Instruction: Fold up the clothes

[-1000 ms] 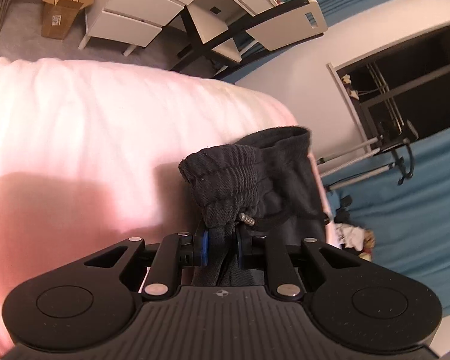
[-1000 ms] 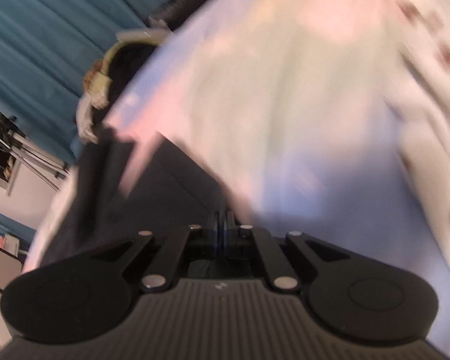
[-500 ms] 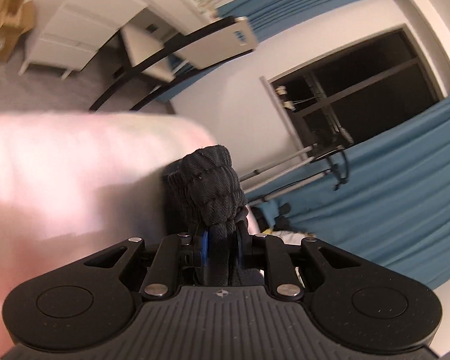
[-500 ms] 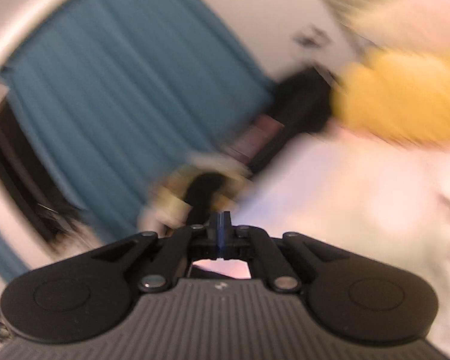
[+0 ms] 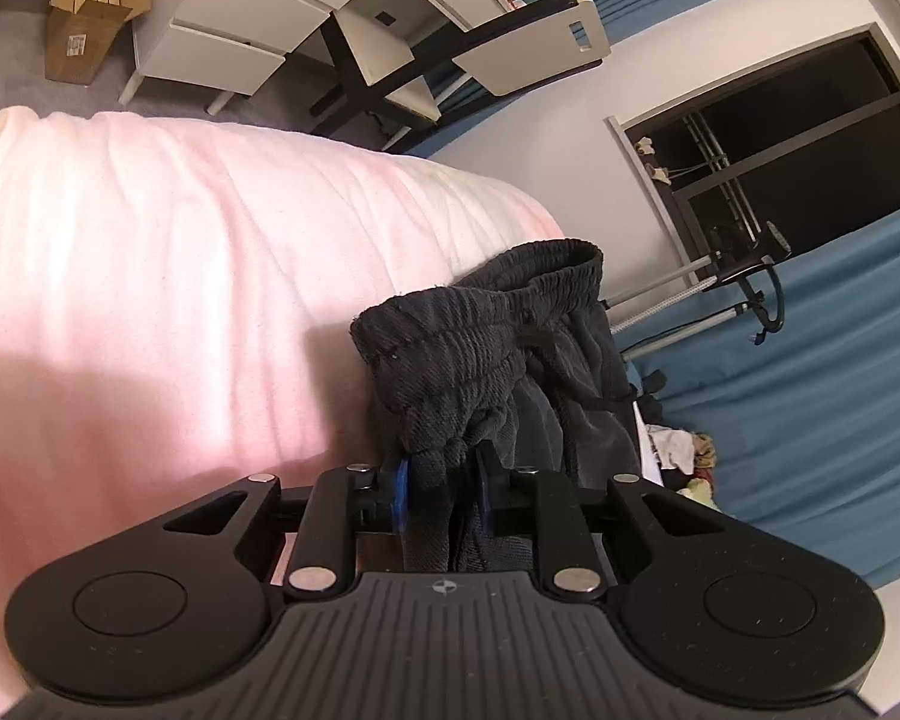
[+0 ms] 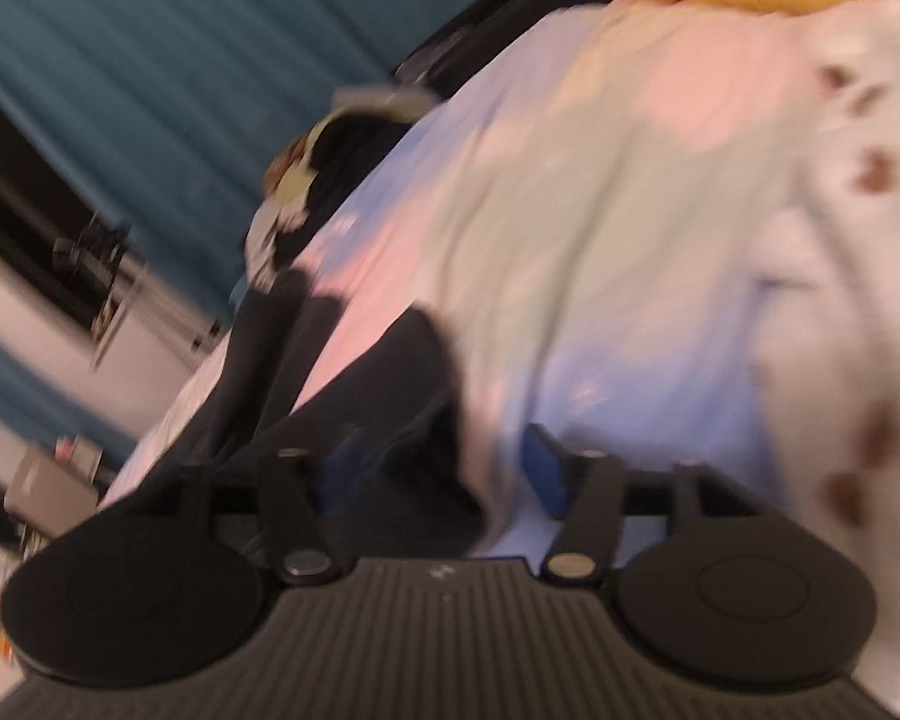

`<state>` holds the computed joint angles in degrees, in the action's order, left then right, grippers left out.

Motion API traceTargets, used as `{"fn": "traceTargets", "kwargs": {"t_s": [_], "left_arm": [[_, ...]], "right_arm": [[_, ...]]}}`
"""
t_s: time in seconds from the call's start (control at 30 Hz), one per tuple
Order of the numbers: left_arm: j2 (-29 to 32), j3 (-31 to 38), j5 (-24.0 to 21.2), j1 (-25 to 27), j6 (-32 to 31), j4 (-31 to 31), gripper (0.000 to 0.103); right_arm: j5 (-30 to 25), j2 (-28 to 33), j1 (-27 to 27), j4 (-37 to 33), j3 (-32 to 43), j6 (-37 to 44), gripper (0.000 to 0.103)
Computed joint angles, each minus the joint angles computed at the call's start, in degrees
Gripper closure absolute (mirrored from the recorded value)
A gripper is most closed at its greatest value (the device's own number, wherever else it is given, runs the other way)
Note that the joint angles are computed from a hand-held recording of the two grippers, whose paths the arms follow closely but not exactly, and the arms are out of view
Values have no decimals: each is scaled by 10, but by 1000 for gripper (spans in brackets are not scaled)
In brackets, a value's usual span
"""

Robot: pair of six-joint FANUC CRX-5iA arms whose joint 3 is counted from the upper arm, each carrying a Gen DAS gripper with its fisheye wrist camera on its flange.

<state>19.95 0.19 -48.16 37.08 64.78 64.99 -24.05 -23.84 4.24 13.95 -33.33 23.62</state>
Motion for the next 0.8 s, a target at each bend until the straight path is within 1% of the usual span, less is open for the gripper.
{"fn": "traceTargets", "kwargs": {"t_s": [0.03,0.07,0.1,0.13,0.17,0.2,0.23,0.27,0.3,0.33,0.4,0.43,0.47,0.5,0.53,0.63,0.7,0.8], "left_arm": [[1,4,0,0,6,-8,80],[1,8,0,0,13,-17,80],[2,12,-1,0,19,-25,80],[2,17,-2,1,24,-31,80],[2,23,-4,0,29,-38,79],[4,35,-8,0,38,-45,80],[6,47,-11,-1,47,-52,80],[8,59,-16,-3,54,-53,81],[11,71,-24,-5,57,-40,82],[13,81,-30,-8,56,-27,82],[12,93,-36,-16,32,10,82],[9,91,-36,-18,15,29,82],[5,86,-33,-19,5,36,82],[0,81,-29,-19,-5,44,82],[-3,77,-28,-18,-11,46,82],[-2,59,-49,2,16,4,82],[-2,38,-62,16,21,-12,82],[-8,-4,-71,33,-11,5,82]], "right_arm": [[-15,15,-4,-57,26,63,42],[-30,28,-5,-94,47,105,54],[-45,40,2,-101,60,123,78],[-64,48,15,-78,66,117,92],[-73,61,22,-57,77,113,97],[-72,67,26,-31,83,94,97],[-58,68,27,2,84,60,97],[-32,67,21,17,90,43,97],[-3,63,19,56,91,7,98],[30,60,17,113,90,-40,98],[90,52,3,251,78,-151,98],[92,51,1,288,85,-177,98],[64,54,8,296,100,-176,97],[18,59,22,273,120,-148,97],[-27,64,31,221,140,-98,97],[-101,64,28,121,141,-43,97],[-126,49,29,85,106,-38,97],[-129,9,42,50,43,-57,97]]}}
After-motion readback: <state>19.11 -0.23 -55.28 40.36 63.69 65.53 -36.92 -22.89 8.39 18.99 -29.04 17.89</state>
